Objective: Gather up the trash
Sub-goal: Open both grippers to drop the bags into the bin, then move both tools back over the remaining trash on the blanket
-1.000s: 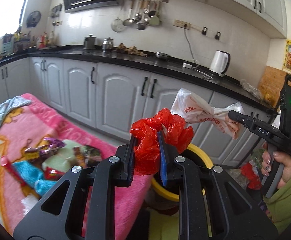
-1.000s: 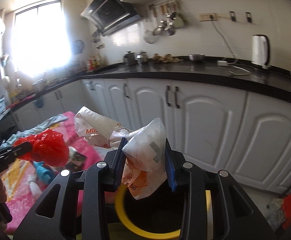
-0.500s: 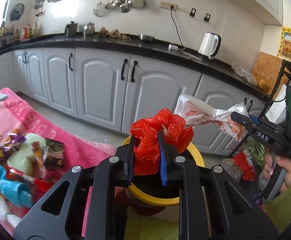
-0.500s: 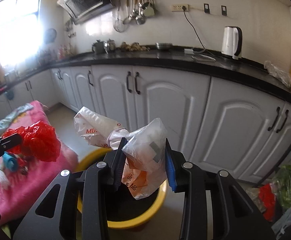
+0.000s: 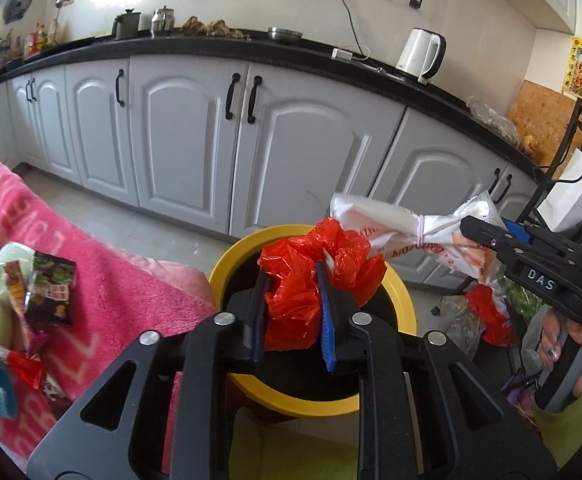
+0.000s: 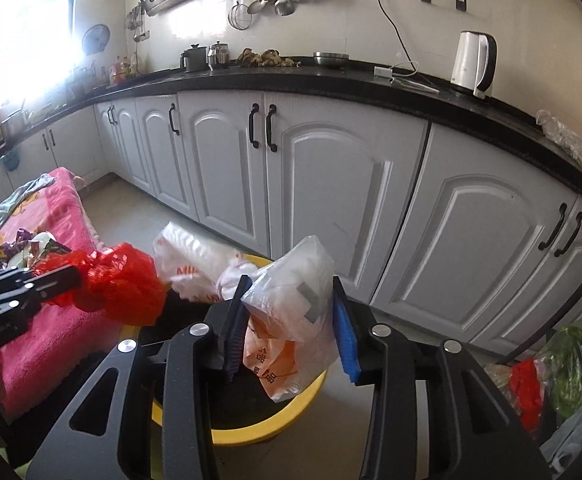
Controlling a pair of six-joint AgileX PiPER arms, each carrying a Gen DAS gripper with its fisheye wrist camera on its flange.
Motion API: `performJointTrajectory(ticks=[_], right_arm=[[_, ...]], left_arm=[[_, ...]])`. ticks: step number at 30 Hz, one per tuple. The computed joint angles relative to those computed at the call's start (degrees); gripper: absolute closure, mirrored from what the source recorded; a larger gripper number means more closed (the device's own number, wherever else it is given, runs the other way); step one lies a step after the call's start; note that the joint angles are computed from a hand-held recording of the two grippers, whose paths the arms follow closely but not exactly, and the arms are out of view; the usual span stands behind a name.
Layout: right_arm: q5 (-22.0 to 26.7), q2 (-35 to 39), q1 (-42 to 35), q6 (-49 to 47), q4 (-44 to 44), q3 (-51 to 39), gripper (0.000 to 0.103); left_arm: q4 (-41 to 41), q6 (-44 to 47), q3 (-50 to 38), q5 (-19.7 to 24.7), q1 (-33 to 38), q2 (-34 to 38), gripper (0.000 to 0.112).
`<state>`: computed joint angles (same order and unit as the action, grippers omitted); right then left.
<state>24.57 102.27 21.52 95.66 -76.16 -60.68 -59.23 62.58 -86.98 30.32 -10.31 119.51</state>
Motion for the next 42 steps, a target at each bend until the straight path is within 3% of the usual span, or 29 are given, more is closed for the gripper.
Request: performJointTrajectory(ticks=[7, 20, 22, 25, 35, 42], right_arm=[[-3.3, -0.3, -2.1, 5.5, -3.3, 0.9, 0.051], [-3.2, -1.9, -1.0, 10.1, -7.7, 1.5, 0.034], [-3.1, -2.2, -0.5, 11.3, -9.1, 1.7, 0.032], [-2.6, -2.6, 0.7, 12.4, -10.4, 1.7, 0.029], [0.9, -4.3, 6.3, 17.9, -16.5, 1.5, 0.019], [2.5, -4.6, 10.8, 19.3, -18.5, 0.0, 0.018]], left_arm=[[1.4, -2.7, -2.2, 1.3, 0.6, 2.7, 0.069], [-4.7, 2.0, 3.6, -0.7, 3.6, -2.0, 0.036], [-5.6, 2.7, 4.7, -0.9, 4.4, -2.9, 0.035], [-6.4, 2.9, 5.7, -1.1, 5.8, -4.1, 0.022], [-12.8, 8.7, 11.2, -0.9, 11.2, -9.6, 0.020], [-16.9, 12.8, 14.4, -1.0, 15.5, -13.0, 0.020]])
